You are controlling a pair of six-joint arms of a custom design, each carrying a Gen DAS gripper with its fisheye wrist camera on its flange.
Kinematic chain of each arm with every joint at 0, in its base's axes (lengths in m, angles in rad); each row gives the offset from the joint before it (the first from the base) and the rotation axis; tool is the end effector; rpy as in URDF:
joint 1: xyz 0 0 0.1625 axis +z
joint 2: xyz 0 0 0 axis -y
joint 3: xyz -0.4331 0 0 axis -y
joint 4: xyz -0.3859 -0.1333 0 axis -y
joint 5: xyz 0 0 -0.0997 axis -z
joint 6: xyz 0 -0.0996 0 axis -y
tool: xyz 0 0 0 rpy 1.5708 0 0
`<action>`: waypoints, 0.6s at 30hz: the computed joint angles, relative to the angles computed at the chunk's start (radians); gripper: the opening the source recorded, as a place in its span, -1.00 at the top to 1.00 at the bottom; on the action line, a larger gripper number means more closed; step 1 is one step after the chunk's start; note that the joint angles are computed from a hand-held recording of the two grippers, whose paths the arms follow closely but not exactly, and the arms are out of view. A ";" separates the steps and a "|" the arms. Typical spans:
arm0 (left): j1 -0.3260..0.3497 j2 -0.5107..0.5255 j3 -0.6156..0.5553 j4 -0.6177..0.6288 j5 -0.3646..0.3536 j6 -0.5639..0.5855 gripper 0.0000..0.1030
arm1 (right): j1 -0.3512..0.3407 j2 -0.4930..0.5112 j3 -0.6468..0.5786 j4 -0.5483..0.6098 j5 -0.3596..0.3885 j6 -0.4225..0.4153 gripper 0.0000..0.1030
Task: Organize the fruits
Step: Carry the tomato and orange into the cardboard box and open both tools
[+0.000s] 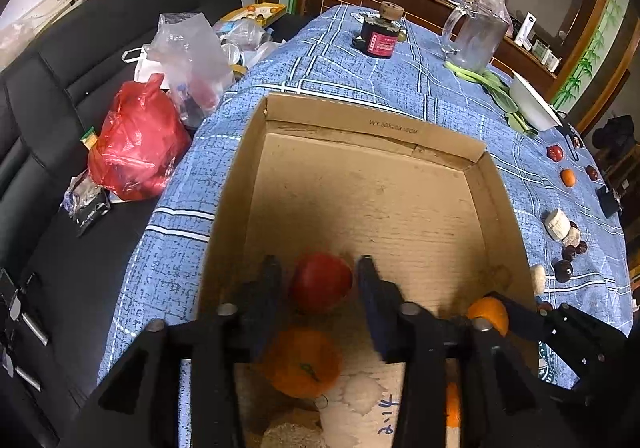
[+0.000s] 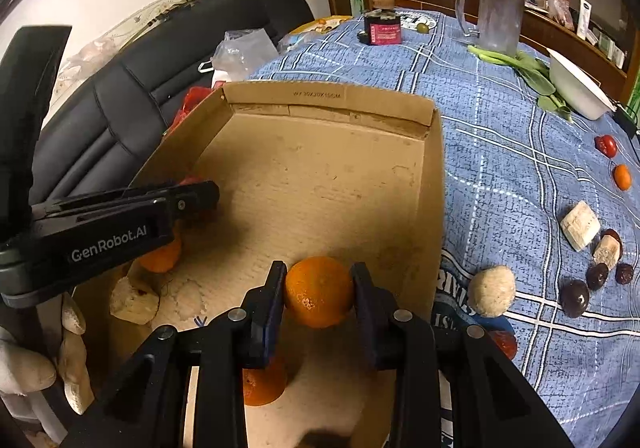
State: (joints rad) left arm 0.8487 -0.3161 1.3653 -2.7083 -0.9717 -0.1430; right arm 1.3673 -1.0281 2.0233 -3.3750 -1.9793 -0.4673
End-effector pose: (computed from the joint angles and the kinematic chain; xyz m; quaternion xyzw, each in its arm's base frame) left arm -0.3274 -0.6584 -0.1106 0.2601 0.9185 -0.1619 0.2500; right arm -0.0231 -0.5759 0.2187 0.0393 -0.9029 0.3025 0.3029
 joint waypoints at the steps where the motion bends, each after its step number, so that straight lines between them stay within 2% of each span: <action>1: -0.001 0.001 0.000 -0.001 0.006 -0.002 0.00 | -0.001 -0.001 0.000 0.004 0.003 0.001 0.29; 4: -0.001 0.001 -0.003 0.007 0.009 -0.002 -0.08 | -0.005 -0.007 0.001 0.021 0.017 0.017 0.25; 6: -0.002 0.001 0.000 0.004 0.008 0.001 -0.09 | -0.008 -0.017 0.014 0.014 0.039 0.021 0.07; 8: -0.001 -0.002 0.006 0.000 0.004 0.006 -0.10 | -0.005 -0.031 0.035 -0.011 0.058 0.015 0.02; 11: 0.001 -0.008 0.013 -0.008 -0.007 0.011 -0.10 | 0.002 -0.067 0.088 -0.076 0.088 -0.014 0.01; 14: 0.001 -0.016 0.026 -0.012 -0.011 0.023 -0.10 | -0.004 -0.127 0.158 -0.147 0.122 -0.044 -0.08; 18: 0.004 -0.030 0.041 -0.020 -0.023 0.032 -0.10 | -0.040 -0.226 0.254 -0.245 0.143 -0.079 -0.13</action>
